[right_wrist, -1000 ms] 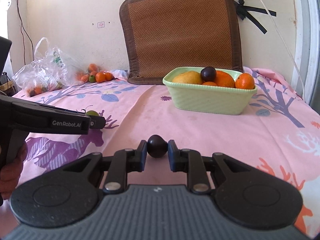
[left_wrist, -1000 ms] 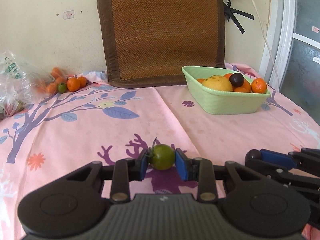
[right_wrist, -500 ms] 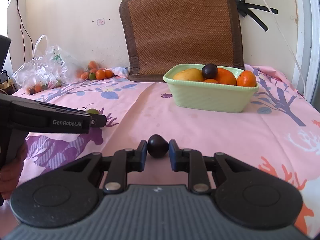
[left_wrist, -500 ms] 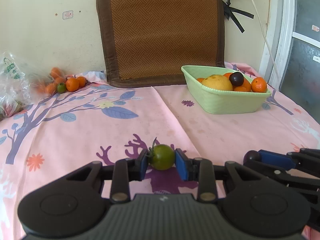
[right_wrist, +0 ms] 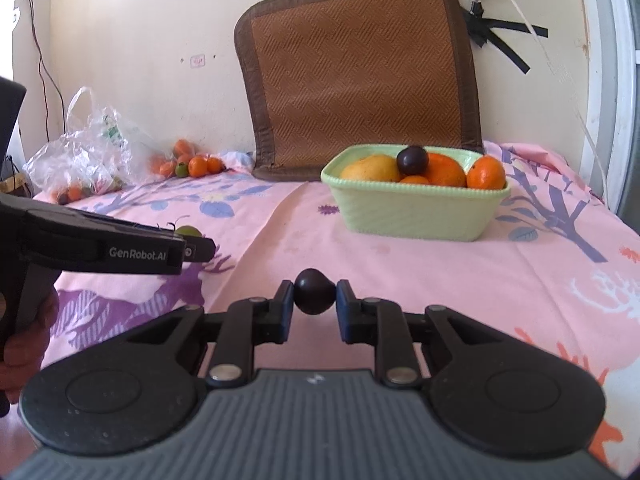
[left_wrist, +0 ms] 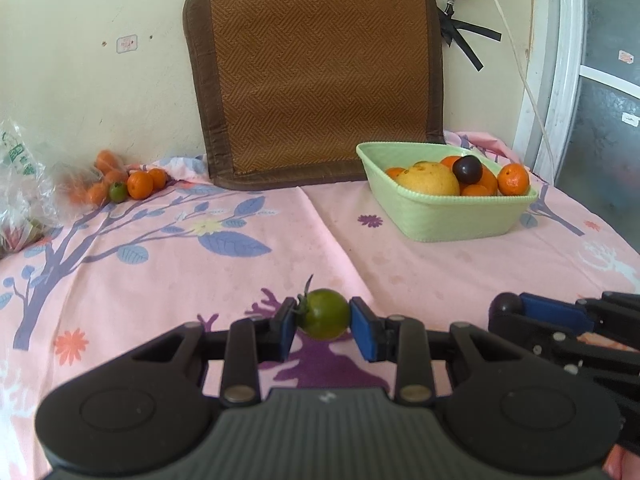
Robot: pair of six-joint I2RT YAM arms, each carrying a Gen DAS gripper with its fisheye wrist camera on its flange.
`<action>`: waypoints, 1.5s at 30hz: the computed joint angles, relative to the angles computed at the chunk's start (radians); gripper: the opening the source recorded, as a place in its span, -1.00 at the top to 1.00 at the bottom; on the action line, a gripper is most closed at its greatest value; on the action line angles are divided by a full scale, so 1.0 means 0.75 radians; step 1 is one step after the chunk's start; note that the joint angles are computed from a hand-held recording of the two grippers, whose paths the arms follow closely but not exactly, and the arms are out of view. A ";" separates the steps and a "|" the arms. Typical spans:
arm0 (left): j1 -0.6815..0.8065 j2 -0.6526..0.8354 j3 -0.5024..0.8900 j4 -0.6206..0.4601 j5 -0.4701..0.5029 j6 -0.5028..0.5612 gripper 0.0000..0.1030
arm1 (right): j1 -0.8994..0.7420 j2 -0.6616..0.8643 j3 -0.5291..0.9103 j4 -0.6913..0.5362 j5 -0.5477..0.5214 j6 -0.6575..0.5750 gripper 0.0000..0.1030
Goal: Organize fruits
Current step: 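Carry both tomatoes into the green bowl and open both grippers, then withdraw both grippers from the bowl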
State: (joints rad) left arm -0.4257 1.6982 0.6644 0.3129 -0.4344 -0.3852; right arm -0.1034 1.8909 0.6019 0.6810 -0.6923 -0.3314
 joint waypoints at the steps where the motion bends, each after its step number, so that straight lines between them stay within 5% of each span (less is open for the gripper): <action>1: 0.008 0.000 0.014 -0.005 0.011 0.009 0.44 | -0.001 0.001 0.008 0.013 0.000 0.009 0.51; 9: 0.130 0.061 0.277 -0.051 0.297 0.091 0.44 | 0.004 0.062 0.183 0.106 0.056 0.153 0.51; 19: 0.236 0.455 0.894 -0.281 0.617 0.055 0.44 | 0.013 0.238 0.445 0.127 0.174 0.207 0.51; 25: 0.270 0.655 1.165 -0.403 0.703 0.028 0.35 | 0.015 0.294 0.507 0.072 0.194 0.200 0.49; 35: 0.270 0.584 1.068 -0.351 0.611 0.001 0.22 | 0.010 0.297 0.497 0.100 0.194 0.224 0.35; 45: 0.100 0.209 0.547 -0.218 0.123 0.069 -0.15 | -0.069 0.141 0.345 0.106 0.070 0.389 0.35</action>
State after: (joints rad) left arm -0.3509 1.8552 1.0747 0.1496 -0.3419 -0.3332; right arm -0.1554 1.9966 0.8604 0.7604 -0.6395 -0.0393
